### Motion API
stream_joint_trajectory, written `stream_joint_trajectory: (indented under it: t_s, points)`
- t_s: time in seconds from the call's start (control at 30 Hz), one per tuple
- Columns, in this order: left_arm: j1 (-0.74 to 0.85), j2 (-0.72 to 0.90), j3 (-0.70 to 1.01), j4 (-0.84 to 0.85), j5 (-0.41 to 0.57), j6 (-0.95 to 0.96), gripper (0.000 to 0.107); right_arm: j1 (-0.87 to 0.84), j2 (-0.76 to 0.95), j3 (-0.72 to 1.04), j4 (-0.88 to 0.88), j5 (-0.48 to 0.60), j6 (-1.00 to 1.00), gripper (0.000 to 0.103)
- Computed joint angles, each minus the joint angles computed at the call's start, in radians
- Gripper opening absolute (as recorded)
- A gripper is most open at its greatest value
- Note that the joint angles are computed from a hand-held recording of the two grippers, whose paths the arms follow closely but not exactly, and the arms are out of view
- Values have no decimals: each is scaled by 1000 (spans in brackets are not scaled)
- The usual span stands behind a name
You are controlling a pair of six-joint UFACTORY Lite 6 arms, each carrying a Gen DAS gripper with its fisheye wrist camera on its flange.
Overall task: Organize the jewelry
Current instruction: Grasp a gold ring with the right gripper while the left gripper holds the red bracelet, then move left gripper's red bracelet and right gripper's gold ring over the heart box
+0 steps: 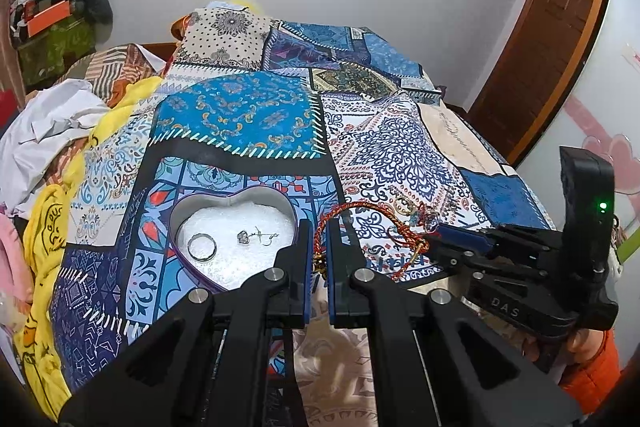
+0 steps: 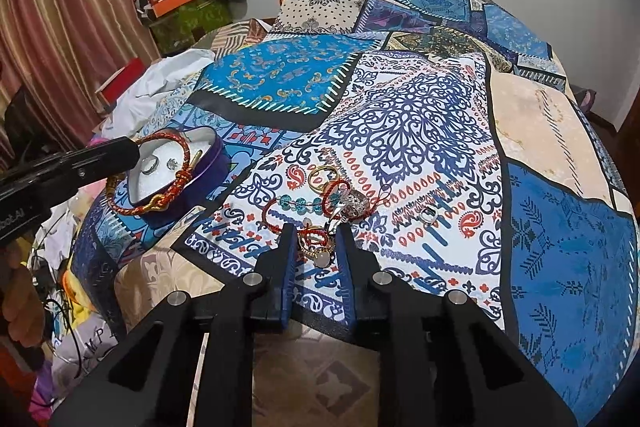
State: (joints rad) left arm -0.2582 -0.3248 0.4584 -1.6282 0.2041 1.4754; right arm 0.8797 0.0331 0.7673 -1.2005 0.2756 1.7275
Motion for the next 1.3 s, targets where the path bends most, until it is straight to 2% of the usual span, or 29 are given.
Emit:
stream_joint_trajectory:
  t_s: [0.17,0.47,0.67,0.93,1.3]
  points:
    - [-8,-3,-1,-11,2,5,4,20,-46,-31,20,22,1,17]
    - [-19,-43,-6,71,-6,-82,4,54,-157,-65,76,96,-23,17]
    - [19,-111,-16,242,0,-225,4,89,-186,-16,61,149,-15,18]
    - [166,-192,-24,357,74,-276,4,133,-107,128,0,170,6,18]
    - [385,-210,-32,335,181,-164,4,145,60,318,-56,109,2,18]
